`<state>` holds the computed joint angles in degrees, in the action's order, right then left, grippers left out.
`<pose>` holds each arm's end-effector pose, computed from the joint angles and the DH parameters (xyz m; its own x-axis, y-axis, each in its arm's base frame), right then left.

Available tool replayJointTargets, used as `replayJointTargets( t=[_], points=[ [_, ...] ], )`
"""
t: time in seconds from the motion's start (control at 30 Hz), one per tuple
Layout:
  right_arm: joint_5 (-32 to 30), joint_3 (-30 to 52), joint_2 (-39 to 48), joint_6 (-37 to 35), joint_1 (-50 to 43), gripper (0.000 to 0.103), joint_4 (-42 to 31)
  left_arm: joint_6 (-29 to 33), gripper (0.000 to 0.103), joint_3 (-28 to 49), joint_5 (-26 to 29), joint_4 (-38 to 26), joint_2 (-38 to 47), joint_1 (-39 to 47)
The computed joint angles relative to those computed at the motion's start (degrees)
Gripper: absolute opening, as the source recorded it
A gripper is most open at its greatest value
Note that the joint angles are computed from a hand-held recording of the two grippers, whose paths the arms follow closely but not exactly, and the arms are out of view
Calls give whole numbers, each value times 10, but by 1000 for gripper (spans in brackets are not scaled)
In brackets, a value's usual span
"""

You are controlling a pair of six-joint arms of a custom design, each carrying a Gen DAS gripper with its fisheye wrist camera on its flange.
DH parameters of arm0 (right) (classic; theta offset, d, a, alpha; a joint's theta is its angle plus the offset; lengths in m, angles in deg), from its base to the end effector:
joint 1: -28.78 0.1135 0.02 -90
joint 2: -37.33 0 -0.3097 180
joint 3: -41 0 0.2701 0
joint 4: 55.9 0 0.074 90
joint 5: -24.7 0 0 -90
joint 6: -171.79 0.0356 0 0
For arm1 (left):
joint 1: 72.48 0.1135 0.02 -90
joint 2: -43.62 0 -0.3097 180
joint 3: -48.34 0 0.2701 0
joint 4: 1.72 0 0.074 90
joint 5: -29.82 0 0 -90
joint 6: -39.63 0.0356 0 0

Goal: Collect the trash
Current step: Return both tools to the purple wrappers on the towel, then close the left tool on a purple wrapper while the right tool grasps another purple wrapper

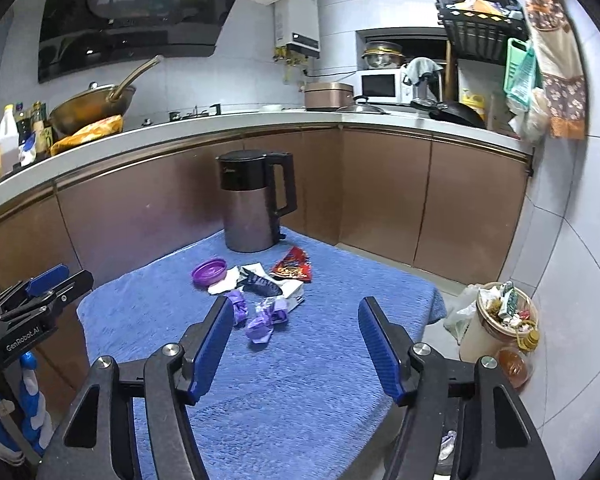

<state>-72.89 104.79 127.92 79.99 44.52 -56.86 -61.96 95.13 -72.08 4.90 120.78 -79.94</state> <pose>0.3462 0.1025 0.2505 -0.4361 -0.1553 -0.8864 -0.3953 0.9179 0.0337 0.2824 -0.0296 0.2351 -0.3791 -0.1486 -0.9133 -0.1391 0.9850 -0.1025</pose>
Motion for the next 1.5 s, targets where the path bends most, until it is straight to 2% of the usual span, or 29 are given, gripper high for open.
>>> replayJointTargets(
  t=[0.4, 0.77, 1.13, 1.3, 1.5],
  points=[
    [7, 52, 69, -5, 17, 63, -17, 8, 66, 22, 43, 23, 72, 44],
    [-6, 122, 155, -12, 8, 63, -40, 15, 66, 85, 48, 17, 177, 43],
    [-34, 234, 264, -21, 2, 63, -80, 25, 66, 183, 62, -13, 300, 41],
    [-48, 287, 315, -26, 4, 63, -103, 26, 66, 238, 97, -43, 355, 50],
    [-72, 357, 381, -27, 9, 63, -139, 11, 65, 337, 188, -106, 437, 73]
  ],
)
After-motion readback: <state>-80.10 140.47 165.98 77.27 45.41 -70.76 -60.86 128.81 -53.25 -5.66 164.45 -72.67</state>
